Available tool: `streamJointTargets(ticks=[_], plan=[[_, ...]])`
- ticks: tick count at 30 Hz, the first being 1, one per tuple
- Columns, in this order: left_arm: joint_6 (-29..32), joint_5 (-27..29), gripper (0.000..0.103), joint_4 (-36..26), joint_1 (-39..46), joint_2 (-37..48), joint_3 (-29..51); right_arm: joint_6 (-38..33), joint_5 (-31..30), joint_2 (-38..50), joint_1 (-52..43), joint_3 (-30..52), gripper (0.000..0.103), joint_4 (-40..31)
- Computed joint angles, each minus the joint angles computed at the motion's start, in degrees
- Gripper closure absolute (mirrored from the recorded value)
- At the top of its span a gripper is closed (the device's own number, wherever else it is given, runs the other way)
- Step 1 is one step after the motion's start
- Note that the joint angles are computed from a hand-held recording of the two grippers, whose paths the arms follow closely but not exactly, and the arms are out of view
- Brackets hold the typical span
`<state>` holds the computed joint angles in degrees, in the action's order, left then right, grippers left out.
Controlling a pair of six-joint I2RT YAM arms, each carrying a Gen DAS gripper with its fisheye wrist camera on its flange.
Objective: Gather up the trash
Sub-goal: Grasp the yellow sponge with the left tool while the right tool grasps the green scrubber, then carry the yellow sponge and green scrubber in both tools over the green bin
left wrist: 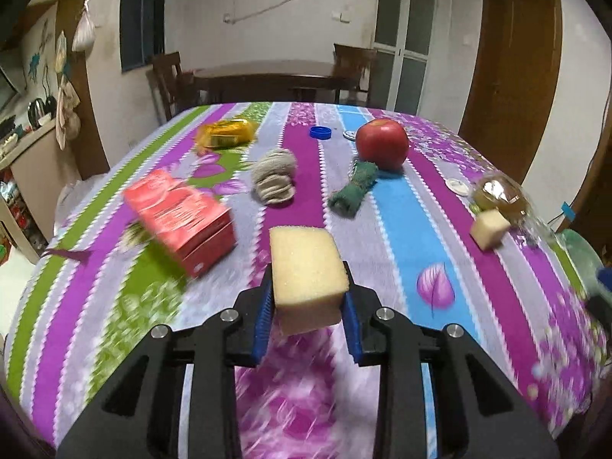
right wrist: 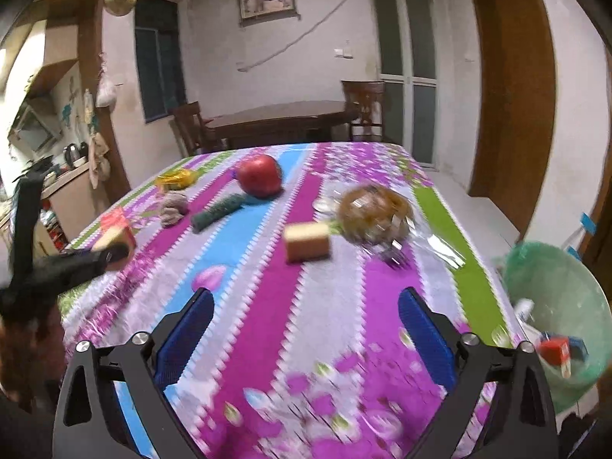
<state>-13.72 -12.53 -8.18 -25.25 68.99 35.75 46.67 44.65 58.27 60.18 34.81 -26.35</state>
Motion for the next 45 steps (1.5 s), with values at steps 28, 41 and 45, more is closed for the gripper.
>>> streamJointTargets(ticks=[28,41,45], plan=[[6.15,13.3,0.073,-4.13,22.17,-19.13,-10.25,-11.38,-23.38,65.76,-16.75,62.85,0.086,-5.89],[3.35,4.32,0.073,-1.9,6.23,-9.68,-5.9,-4.75,-16.01,31.32,0.61,18.46,0.087,5.66],[1.42,-2.14,0.073,-0.23,-2.04,-4.48,-3.22,2.87,-8.52,23.98,7.71,12.59,0.087,1.03]])
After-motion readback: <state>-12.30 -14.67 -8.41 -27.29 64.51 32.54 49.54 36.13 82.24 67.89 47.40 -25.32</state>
